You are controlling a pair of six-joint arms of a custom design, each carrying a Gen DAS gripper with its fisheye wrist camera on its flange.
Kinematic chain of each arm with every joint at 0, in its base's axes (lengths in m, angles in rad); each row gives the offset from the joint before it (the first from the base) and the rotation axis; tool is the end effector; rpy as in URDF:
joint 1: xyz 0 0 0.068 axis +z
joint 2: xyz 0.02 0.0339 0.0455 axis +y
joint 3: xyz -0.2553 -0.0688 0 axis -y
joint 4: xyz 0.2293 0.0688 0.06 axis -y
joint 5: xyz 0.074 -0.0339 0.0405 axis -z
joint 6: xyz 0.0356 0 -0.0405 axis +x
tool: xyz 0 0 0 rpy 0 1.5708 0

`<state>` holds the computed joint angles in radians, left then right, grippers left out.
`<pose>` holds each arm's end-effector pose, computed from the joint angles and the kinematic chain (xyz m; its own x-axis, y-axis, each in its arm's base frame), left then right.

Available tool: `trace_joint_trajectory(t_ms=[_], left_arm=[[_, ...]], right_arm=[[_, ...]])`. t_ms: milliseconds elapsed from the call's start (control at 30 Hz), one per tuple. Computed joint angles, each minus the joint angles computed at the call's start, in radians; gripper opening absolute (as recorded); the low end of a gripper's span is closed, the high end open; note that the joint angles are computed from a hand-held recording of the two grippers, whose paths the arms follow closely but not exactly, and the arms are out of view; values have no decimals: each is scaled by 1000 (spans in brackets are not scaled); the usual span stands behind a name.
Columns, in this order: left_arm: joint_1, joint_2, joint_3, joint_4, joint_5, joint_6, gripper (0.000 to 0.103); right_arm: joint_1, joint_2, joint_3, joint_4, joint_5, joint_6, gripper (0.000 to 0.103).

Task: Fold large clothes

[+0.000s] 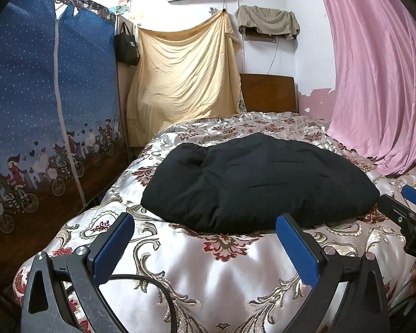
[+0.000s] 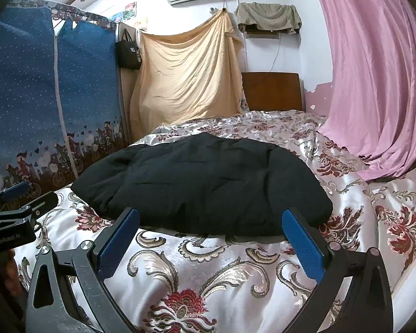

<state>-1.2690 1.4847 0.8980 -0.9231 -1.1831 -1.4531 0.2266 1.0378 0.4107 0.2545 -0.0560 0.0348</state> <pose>0.0991 -0.2075 0.2036 -0.3767 -0.0532 -0.9248 -0.2542 0.9660 0.0480 0.2073 0.0498 0.2075 -0.3641 -0.0483 -0.9301 -0.2626 0.9635 0.0528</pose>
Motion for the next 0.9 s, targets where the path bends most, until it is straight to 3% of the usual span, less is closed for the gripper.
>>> trace_joint_trajectory(t_ms=[900], left_arm=[[-4, 6, 0, 4, -3, -5, 103]], right_arm=[[14, 1, -8, 8, 26, 19, 101]])
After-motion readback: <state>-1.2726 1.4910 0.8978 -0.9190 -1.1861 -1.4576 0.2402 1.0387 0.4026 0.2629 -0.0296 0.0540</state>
